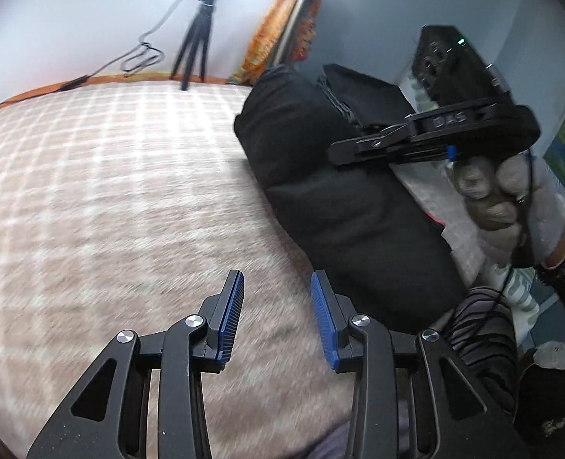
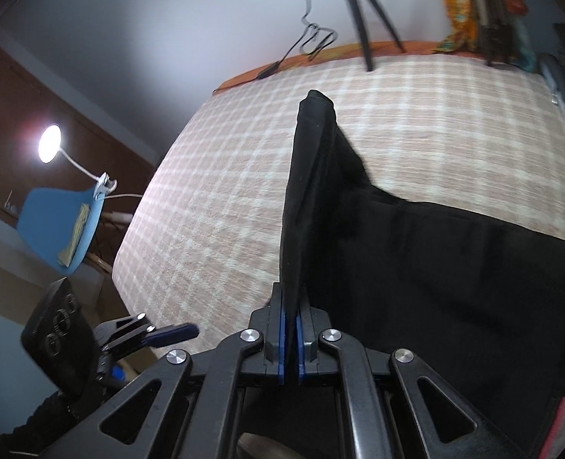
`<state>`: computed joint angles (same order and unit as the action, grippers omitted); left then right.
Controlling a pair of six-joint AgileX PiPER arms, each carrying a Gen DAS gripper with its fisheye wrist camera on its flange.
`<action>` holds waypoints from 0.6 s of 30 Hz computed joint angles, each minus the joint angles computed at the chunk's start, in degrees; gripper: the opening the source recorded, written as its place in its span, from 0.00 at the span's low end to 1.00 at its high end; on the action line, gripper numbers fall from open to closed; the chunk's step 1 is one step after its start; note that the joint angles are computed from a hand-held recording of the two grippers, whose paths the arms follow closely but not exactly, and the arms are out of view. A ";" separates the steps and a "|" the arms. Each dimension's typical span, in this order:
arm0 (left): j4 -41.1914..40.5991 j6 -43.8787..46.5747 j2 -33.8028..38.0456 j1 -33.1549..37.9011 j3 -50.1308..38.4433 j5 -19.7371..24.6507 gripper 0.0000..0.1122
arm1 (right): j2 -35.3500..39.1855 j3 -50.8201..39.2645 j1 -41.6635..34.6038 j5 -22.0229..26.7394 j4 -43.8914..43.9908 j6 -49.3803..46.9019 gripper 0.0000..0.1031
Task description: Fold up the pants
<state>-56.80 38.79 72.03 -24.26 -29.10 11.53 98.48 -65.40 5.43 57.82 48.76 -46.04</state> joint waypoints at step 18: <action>10.58 -6.19 14.77 -6.32 -14.54 0.54 0.31 | 0.82 -2.47 -15.82 6.29 -3.33 -7.47 0.01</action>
<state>-46.22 32.60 86.80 -30.58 -43.63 12.07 99.30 -67.87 -10.39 64.11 45.42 -53.51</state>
